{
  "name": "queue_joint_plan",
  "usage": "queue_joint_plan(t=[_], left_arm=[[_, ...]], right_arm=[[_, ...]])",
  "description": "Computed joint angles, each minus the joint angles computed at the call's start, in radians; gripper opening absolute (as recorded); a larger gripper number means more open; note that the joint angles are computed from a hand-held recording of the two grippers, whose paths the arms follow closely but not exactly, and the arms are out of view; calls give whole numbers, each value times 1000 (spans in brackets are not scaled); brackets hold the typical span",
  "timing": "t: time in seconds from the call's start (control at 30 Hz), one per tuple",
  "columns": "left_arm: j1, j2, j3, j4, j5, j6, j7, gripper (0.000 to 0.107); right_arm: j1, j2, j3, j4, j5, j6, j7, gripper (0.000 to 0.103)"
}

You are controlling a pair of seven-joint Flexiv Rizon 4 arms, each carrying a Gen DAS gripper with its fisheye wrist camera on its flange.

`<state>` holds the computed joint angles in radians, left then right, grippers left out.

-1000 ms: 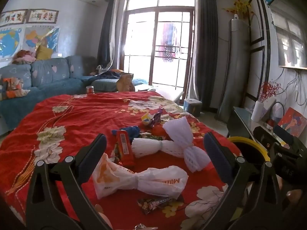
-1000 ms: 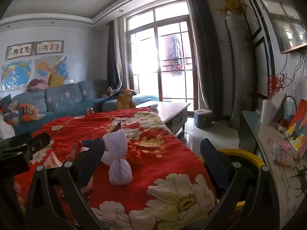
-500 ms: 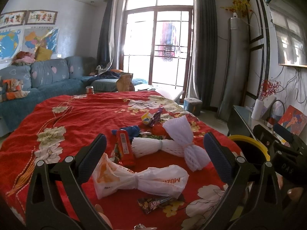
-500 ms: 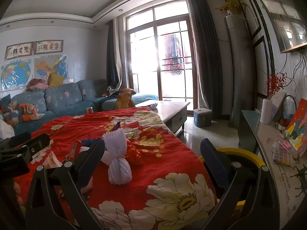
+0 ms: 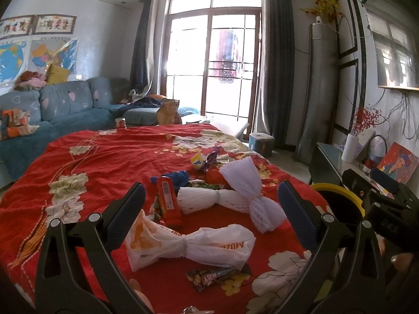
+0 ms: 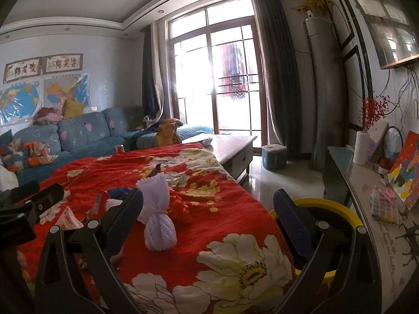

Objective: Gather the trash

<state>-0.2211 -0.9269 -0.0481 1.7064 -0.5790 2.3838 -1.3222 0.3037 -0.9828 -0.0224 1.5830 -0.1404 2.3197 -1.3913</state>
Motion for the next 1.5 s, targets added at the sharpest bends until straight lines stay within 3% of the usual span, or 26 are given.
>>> queue_joint_plan(t=[0.67, 0.87, 1.13, 1.4, 1.5], left_arm=[[-1, 0, 2, -2, 8, -19, 4, 93], [28, 10, -8, 9, 66, -47, -23, 93], [46, 29, 9, 24, 66, -92, -52, 93], [59, 54, 44, 51, 7, -172, -71, 93], [63, 63, 60, 65, -13, -193, -83, 93]], right_arm=[[-2, 4, 1, 0, -1, -18, 4, 97], [-14, 5, 12, 1, -34, -37, 15, 97], [-88, 3, 82, -21, -241, -137, 80, 97], [-208, -18, 209, -39, -601, -203, 152, 97], [-286, -46, 293, -71, -805, -253, 230, 97]])
